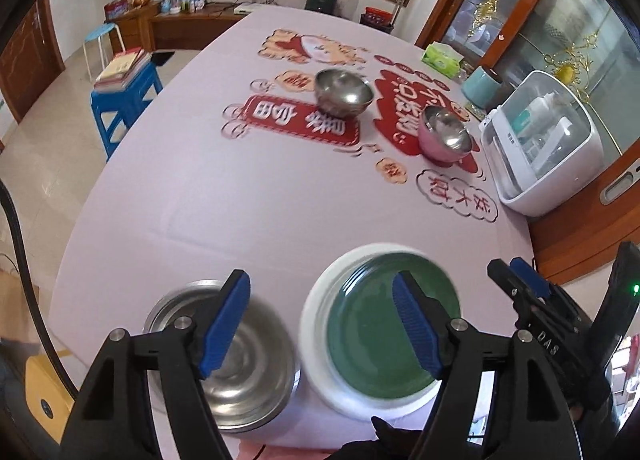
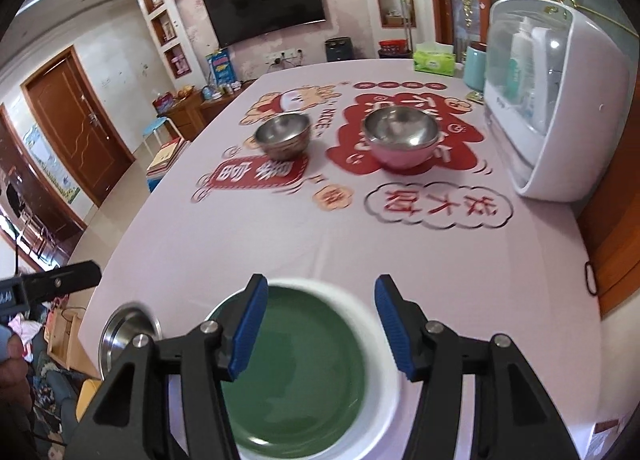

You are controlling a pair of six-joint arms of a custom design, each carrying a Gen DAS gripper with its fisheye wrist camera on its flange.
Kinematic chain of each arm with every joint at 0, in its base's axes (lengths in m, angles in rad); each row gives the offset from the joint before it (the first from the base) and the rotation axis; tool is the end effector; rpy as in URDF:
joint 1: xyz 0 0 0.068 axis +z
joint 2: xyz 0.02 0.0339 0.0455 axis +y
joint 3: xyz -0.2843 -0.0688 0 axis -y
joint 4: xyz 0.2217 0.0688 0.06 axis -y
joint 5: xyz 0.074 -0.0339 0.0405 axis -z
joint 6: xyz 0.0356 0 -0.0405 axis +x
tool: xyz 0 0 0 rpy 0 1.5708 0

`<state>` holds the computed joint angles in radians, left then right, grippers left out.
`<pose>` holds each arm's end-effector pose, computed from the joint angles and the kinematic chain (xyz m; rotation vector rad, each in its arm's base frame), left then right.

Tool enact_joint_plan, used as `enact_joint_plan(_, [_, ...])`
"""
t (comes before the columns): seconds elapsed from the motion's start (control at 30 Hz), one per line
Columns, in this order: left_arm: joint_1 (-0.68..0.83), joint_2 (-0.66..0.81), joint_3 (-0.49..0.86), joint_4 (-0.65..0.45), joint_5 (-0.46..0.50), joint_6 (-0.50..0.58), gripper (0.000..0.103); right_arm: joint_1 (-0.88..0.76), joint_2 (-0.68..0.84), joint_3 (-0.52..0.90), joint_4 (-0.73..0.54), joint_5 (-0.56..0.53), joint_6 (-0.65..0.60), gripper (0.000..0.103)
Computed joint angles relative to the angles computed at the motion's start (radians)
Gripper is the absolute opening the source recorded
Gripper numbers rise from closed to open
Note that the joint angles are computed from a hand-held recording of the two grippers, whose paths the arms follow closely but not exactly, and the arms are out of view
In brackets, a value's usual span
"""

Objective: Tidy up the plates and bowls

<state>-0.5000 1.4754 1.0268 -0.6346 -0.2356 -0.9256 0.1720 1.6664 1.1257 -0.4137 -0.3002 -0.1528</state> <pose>0.2406 -0.1220 0.2585 -0.6277 2.5406 -0.1913 0.3239 0.0669 0.2457 -0.5236 2.4504 0.3861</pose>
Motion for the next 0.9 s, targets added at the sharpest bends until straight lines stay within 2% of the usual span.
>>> enact_joint_plan(0.07, [-0.007, 0.051, 0.077, -0.024, -0.011, 0.011, 0.079, -0.034, 0.041, 0.077, -0.04, -0.02, -0.017, 0.059])
enact_joint_plan(0.17, [-0.018, 0.132, 0.198, -0.072, -0.038, 0.03, 0.079, -0.077, 0.092, 0.175, -0.073, -0.041, -0.039, 0.068])
enact_joint_plan(0.3, [-0.029, 0.257, 0.383, -0.149, -0.075, 0.049, 0.08, -0.111, 0.161, 0.303, -0.127, -0.062, -0.092, 0.069])
enact_joint_plan(0.5, [-0.014, 0.434, 0.651, -0.246, -0.073, 0.083, 0.08, -0.148, 0.286, 0.522, -0.205, -0.091, -0.179, 0.069])
enact_joint_plan(0.73, [0.03, 0.618, 0.964, -0.358, -0.034, 0.132, 0.08, -0.171, 0.454, 0.821, -0.302, -0.117, -0.152, 0.07])
enact_joint_plan(0.9, [0.086, 0.791, 1.262, -0.481, -0.018, 0.146, 0.08, -0.17, 0.605, 1.073, -0.38, -0.121, -0.138, 0.07])
